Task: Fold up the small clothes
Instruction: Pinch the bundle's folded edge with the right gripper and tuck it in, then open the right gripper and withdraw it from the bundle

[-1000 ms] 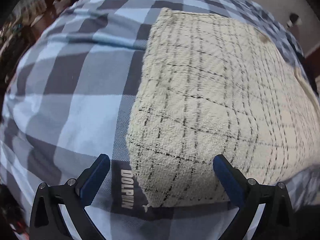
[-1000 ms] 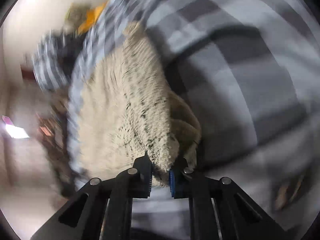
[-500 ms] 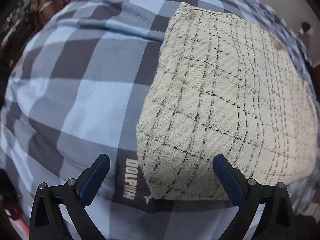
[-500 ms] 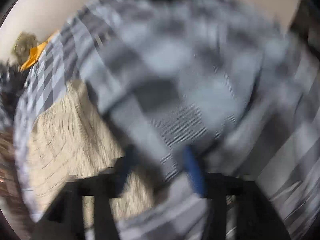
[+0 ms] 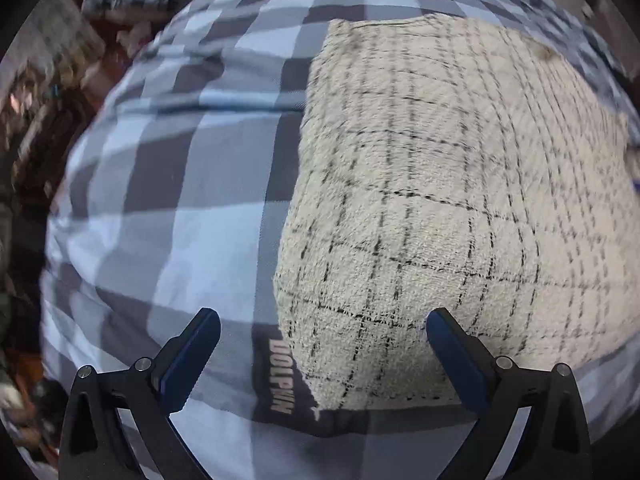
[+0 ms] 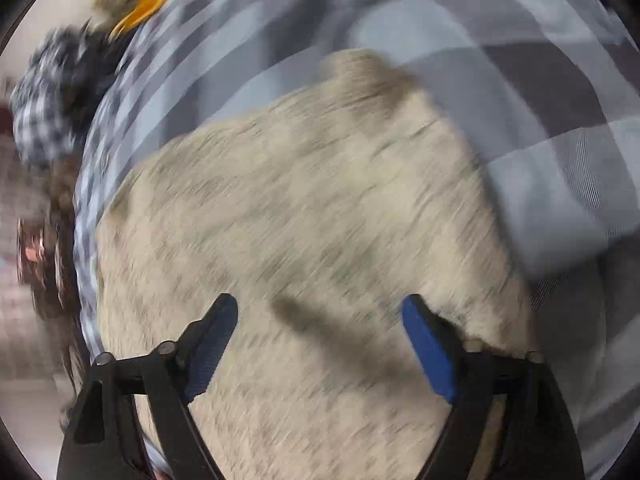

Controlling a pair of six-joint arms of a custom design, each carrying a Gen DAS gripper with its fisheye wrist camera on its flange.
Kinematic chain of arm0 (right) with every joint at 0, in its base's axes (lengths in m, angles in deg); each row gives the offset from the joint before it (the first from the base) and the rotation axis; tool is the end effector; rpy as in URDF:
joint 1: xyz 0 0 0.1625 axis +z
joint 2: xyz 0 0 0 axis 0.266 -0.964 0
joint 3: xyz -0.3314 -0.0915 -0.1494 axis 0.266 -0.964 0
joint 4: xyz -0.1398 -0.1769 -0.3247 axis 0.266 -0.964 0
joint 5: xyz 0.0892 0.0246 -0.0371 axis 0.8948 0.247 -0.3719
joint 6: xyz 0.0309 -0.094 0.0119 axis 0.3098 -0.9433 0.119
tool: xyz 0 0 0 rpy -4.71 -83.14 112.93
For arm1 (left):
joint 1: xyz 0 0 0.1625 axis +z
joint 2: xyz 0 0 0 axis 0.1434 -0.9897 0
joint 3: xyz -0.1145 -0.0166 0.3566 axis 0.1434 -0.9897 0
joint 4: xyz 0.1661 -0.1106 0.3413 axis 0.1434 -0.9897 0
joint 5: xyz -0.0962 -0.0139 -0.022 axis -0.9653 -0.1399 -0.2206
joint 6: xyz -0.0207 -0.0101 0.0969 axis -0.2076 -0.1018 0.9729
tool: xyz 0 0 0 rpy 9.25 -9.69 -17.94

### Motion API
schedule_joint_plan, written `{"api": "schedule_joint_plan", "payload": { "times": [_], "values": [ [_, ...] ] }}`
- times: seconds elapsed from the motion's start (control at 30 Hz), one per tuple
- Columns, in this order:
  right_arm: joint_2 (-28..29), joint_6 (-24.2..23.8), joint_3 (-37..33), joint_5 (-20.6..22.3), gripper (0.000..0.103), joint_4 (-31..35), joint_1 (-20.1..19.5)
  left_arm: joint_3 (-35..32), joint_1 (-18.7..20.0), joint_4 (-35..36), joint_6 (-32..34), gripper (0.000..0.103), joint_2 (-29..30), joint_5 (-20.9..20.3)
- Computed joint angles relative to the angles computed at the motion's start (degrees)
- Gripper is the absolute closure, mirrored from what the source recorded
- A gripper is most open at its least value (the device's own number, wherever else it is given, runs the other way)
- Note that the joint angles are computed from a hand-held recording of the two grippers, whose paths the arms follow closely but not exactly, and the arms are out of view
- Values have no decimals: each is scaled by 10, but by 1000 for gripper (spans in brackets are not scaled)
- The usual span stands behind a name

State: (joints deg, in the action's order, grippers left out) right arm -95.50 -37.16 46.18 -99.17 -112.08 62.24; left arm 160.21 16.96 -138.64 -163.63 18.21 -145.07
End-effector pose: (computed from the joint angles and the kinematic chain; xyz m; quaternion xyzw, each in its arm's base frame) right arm -0.0225 -0.5944 0.3555 0.0154 -0.9891 -0.0063 0.1463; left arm -0.2581 -0.3252 -0.0031 -0.1454 0.8603 -0.1780 0.4551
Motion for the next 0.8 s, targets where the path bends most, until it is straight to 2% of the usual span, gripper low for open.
{"api": "schedule_joint_plan", "payload": {
  "times": [0.03,0.07,0.1,0.13,0.17,0.23,0.27,0.3,0.37,0.47,0.53,0.63,0.67,0.73,0.8],
  "values": [
    [3,19,-17,41,33,13,-17,-21,0,30,9,0,15,6],
    [15,54,-44,59,37,25,-26,-42,2,57,17,0,30,10],
    [19,79,-65,52,39,14,-30,-55,3,75,22,0,40,12],
    [21,87,-70,21,39,-12,-26,-66,4,90,25,0,48,14],
    [22,84,-72,-33,39,-55,-18,-73,6,99,26,0,53,15],
    [28,26,-68,-149,37,-160,-7,-77,9,104,26,0,53,14],
    [29,8,-67,-180,37,-189,-1,-78,10,103,26,0,52,14],
    [25,-2,-72,-187,37,-194,5,-83,11,102,25,0,54,13],
    [3,-11,-63,-147,37,-183,7,-87,11,99,20,0,55,11],
    [-45,-68,3,-76,37,-191,23,-94,4,105,14,0,62,8],
    [-55,-75,35,-65,37,-156,52,-78,5,90,14,0,56,13],
    [-27,-97,52,-69,37,-101,80,-28,8,33,9,0,20,15],
    [-14,-105,59,-91,37,-113,85,-10,10,7,7,0,7,13],
    [16,-103,91,-191,37,-180,95,26,15,-49,-1,0,-24,2],
    [32,-124,117,-266,37,-271,100,35,16,-38,-22,0,-41,-6]
  ]
}}
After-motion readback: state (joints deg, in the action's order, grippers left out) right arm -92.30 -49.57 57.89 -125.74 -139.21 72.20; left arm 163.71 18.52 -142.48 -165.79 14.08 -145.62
